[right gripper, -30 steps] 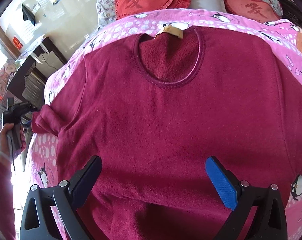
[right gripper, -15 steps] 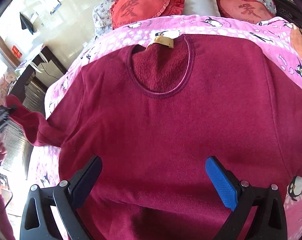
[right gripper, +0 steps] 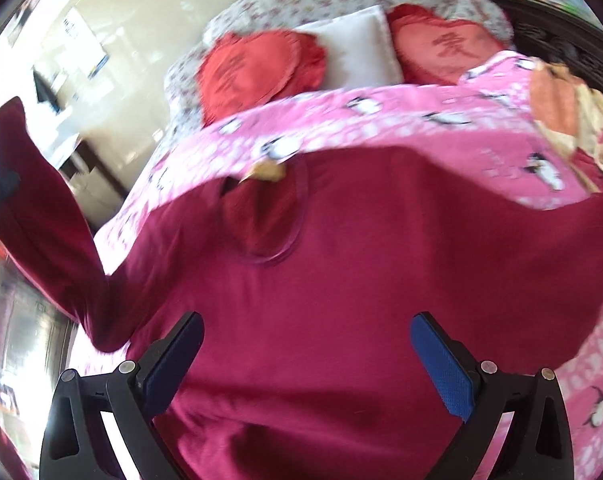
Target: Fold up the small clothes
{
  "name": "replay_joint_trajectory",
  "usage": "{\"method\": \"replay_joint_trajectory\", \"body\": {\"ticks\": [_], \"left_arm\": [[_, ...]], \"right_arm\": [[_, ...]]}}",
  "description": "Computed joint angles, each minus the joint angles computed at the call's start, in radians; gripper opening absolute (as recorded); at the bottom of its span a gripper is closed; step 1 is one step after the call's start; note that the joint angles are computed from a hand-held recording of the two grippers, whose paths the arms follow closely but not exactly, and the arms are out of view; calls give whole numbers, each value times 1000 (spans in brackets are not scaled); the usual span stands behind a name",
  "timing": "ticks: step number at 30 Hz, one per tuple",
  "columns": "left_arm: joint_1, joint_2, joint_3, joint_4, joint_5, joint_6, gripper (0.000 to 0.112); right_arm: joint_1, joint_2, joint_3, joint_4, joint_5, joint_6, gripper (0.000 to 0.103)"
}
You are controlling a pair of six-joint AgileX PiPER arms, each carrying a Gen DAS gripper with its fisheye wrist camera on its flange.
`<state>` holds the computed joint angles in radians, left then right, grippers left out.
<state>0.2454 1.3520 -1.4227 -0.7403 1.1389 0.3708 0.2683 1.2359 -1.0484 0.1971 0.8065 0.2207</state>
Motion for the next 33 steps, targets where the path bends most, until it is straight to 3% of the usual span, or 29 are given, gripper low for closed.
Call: {"method": "replay_joint_trajectory", "body": {"ticks": [4,6,8,11,15,20,24,26,30,33], "left_arm": [[-337,23,128,184,-261,-139,6],[-460,58,152,287,-323,-211,11],[-509,89,159,309,-324,-226,20],[-489,69,188,286,-293,-202,30],[-391,-85,307,271,-298,-153,56],[-182,-279,475,379,-318,-143,59],[-30,-277,550,425,-302,-137,59],[25,-252,595,385,-286,-84,59],[0,-225,668,418,-320,-81,59],[43,-216,700,390,-326,-33,59]], "right_arm": [[-164,-20,14,39,28,-86,103],[-234,-18,17,52,39,-124,103],[-295,-21,15,61,63,-150,103],[-369,-26,18,94,81,-210,103],[-359,-15,12,109,65,-232,103],[-270,50,-5,109,20,-270,103],[-202,118,-31,107,-22,-306,101],[-163,159,-54,94,-49,-309,96],[-66,240,-99,-39,-87,-273,79],[2,270,-91,-212,-107,-200,57]]}}
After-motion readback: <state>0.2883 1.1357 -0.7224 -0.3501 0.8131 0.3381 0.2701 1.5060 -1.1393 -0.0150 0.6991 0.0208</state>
